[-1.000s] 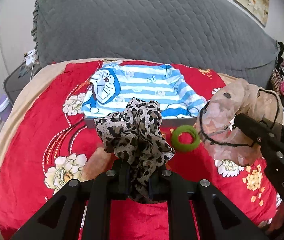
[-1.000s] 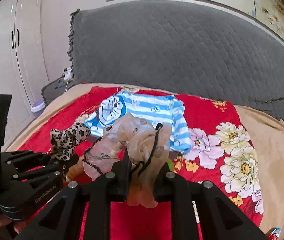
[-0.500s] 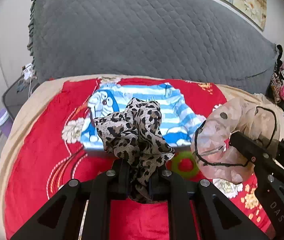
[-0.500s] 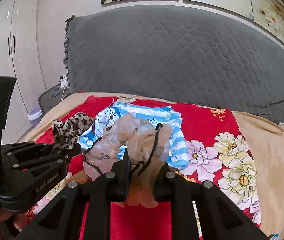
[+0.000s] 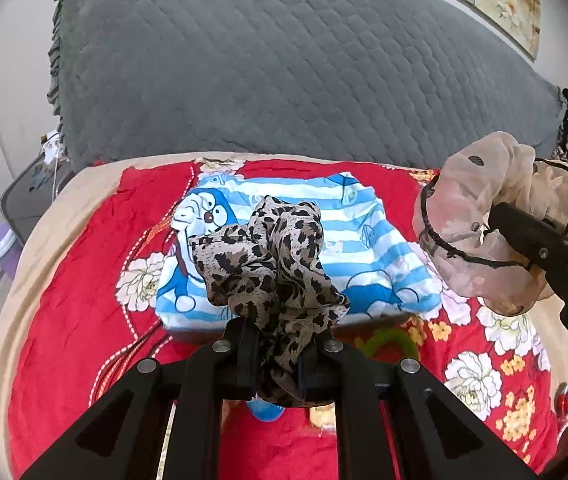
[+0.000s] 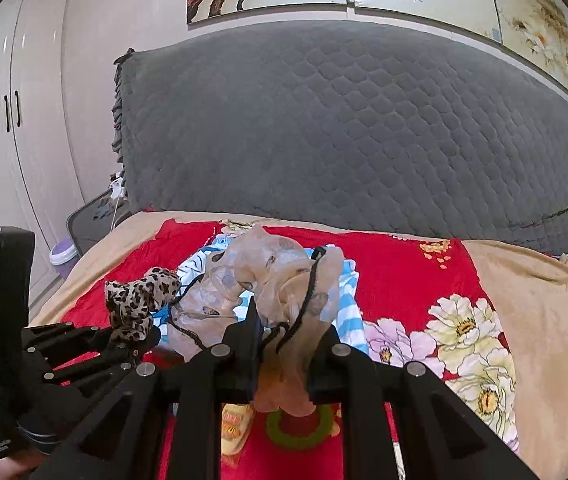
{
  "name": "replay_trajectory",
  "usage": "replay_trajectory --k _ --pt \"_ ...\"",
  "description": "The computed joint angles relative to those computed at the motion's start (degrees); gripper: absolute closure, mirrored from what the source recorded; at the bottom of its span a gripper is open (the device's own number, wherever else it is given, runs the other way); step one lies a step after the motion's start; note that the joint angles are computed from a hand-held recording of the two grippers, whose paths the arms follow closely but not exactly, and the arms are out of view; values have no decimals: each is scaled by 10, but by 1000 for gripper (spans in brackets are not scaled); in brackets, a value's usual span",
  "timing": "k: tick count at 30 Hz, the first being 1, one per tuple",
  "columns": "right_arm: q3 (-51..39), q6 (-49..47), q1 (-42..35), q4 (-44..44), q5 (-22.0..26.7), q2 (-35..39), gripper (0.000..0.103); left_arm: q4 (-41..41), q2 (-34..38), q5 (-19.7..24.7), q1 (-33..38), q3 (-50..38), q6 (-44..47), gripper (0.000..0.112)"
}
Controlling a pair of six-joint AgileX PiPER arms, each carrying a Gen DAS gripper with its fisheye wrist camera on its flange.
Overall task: Organize objects
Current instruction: 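Lift both scrunchies and carry them over the striped shirt in the tray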
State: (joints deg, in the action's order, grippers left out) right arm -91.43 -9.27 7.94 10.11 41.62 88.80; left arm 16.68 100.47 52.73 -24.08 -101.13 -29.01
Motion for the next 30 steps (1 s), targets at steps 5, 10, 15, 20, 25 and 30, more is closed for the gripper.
replay_trajectory --k 5,10,15,20,25,30 --pt "-23 -13 -6 11 -9 29 86 -7 39 7 10 -47 23 99" --pt "-47 -24 -5 16 -17 59 86 -15 72 9 24 -89 40 99" --pt "-61 -28 -2 22 -29 83 86 -25 101 8 39 -114 54 99" --pt "-74 -21 4 18 -47 109 86 -26 136 15 47 -145 64 99" --pt "-69 -31 6 26 -61 124 86 -41 170 16 60 -178 76 99" --pt "-91 -28 11 14 -56 154 86 -36 217 39 62 -234 85 99"
